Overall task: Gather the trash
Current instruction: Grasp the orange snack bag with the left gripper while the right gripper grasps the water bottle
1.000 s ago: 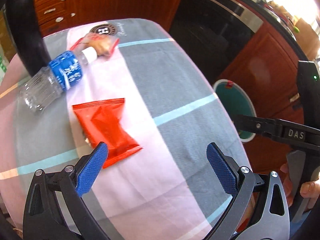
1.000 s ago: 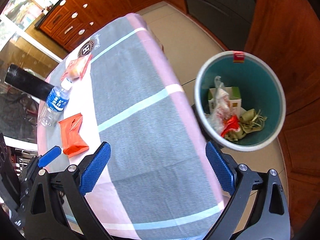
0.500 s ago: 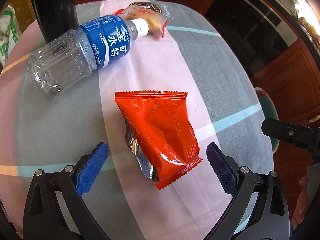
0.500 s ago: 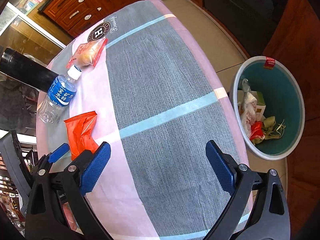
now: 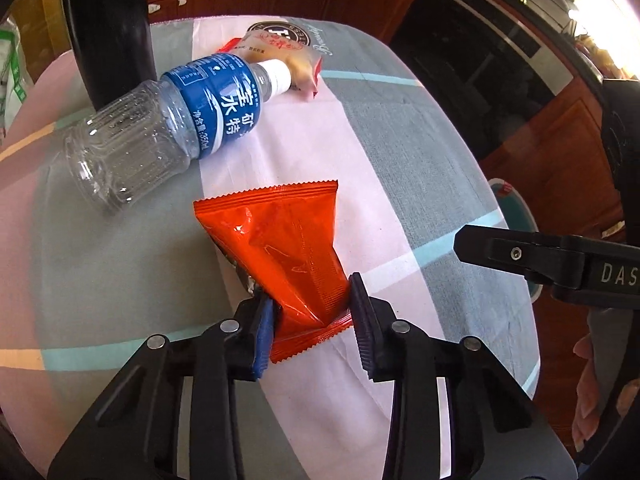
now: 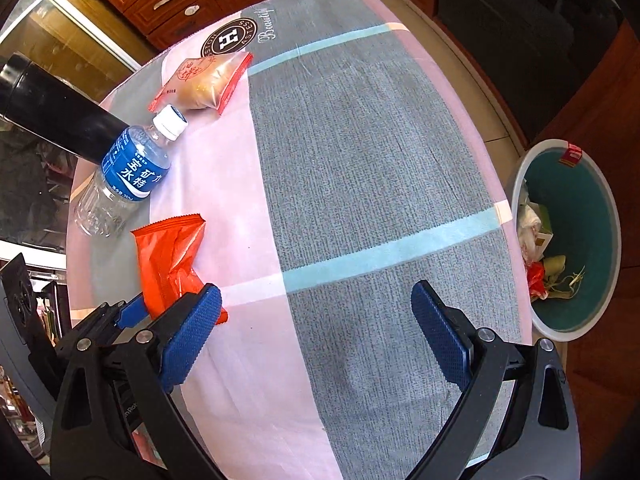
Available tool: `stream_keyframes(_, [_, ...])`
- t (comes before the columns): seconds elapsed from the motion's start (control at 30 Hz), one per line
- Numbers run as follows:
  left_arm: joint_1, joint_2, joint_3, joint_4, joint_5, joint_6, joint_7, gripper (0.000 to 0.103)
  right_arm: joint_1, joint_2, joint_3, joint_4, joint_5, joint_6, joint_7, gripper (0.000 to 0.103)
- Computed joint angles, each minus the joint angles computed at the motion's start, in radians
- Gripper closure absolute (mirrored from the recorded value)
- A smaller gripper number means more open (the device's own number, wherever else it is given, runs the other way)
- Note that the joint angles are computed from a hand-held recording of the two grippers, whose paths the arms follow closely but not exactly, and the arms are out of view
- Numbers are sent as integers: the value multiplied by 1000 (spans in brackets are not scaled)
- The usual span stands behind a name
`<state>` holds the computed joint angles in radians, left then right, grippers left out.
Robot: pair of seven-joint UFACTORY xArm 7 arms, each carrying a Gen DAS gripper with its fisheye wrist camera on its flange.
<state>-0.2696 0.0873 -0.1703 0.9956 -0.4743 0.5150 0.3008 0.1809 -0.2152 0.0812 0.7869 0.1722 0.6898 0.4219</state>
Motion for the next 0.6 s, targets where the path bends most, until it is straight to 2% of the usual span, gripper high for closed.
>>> stream_keyframes(0.27, [39, -105, 51, -51, -76, 62, 112, 70, 32, 61, 42, 103, -47, 33, 68, 11])
stream_keyframes(0.47, [92, -165, 122, -71, -102, 95, 181, 70, 84, 189, 79, 277, -121, 69, 128, 11])
stream_keyframes(0.6, [130, -149, 150, -38, -126, 108, 214, 70, 128, 293, 88, 417, -184, 90, 169, 11])
